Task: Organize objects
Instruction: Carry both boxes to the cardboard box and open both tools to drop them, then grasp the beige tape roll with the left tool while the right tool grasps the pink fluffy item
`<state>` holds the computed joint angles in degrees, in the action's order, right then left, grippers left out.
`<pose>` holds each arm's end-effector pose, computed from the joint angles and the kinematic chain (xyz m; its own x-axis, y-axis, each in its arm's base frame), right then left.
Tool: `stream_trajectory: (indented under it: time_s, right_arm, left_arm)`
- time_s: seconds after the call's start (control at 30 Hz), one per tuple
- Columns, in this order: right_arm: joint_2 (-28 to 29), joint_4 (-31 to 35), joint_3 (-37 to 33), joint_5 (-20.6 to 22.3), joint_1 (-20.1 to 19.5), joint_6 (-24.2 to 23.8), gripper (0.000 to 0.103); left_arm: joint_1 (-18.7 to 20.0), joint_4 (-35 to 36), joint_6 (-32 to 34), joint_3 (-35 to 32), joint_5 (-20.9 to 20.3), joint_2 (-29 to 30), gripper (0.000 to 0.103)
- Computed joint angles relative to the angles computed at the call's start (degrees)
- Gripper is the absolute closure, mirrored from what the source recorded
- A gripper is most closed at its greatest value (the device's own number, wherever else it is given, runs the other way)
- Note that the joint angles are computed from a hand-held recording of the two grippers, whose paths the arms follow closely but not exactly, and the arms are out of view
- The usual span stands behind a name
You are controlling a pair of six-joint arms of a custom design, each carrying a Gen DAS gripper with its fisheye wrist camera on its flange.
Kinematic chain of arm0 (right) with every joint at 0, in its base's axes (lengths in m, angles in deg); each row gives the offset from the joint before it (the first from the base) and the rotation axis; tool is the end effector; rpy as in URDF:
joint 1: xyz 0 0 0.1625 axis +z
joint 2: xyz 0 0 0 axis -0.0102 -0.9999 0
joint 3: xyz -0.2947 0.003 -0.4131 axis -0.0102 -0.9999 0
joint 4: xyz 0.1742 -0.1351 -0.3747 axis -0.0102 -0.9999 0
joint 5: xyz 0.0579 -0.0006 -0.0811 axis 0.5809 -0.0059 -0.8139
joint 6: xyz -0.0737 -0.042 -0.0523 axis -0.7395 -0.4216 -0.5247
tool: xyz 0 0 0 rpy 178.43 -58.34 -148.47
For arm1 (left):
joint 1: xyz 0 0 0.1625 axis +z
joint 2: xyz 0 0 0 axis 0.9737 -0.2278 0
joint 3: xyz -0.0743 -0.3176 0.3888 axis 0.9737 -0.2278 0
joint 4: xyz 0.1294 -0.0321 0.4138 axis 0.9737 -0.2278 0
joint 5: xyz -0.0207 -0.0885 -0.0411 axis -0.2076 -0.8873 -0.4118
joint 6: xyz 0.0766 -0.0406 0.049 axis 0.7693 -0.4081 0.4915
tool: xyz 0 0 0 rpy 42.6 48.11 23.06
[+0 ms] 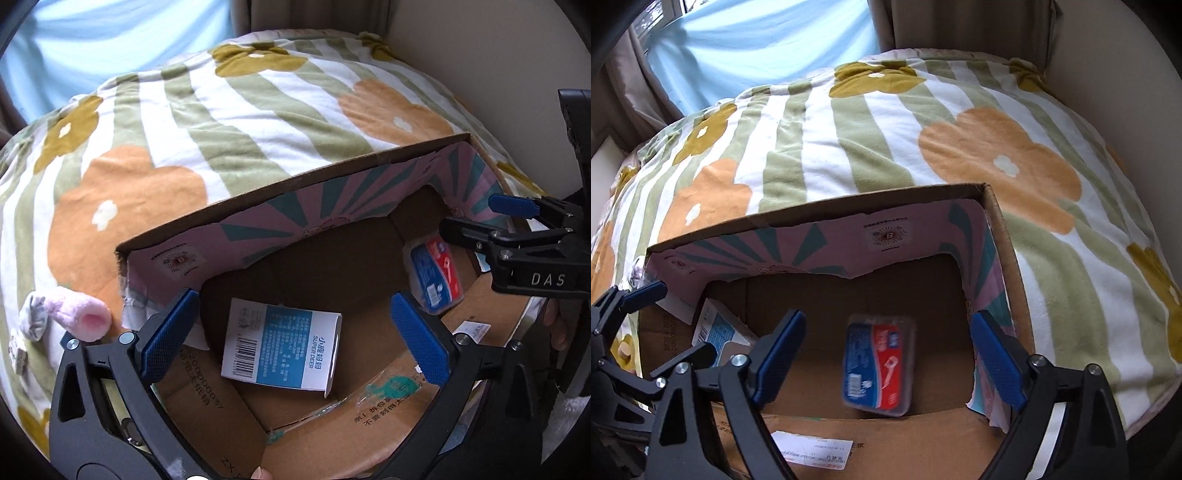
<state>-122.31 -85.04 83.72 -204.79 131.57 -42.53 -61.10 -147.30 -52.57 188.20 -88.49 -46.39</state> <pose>0.2958 -0.2538 0.1629 -0.7287 -0.0108 0.6848 -0.3410 0.8728 -0.3491 -0.2044 -0.2542 0.2303 -0.7255 0.3537 -0.5904 0.5533 0.8099 -0.1948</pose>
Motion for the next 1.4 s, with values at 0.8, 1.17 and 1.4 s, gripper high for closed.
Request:
stream_trajectory:
  time_s: [0.8,1.17,1.4]
  right_arm:
    - [-4.3,8.5,-4.9,-4.9,10.7,7.7,0.005]
    - [0.6,3.9,-12.2,-1.8,16.3,2.5,0.005]
    - [9.1,-2.0,-18.6,2.9,18.6,-2.9,0.005]
  left_arm:
    - [-11.5,24.3,-11.2,-6.1,4.1,-12.3,0.000]
    - [-21.1,56.7,-28.7,-15.6,7.9,-22.3,0.000]
    - [-30.8,85.0,-46.7,-23.2,4.3,-28.3,0.000]
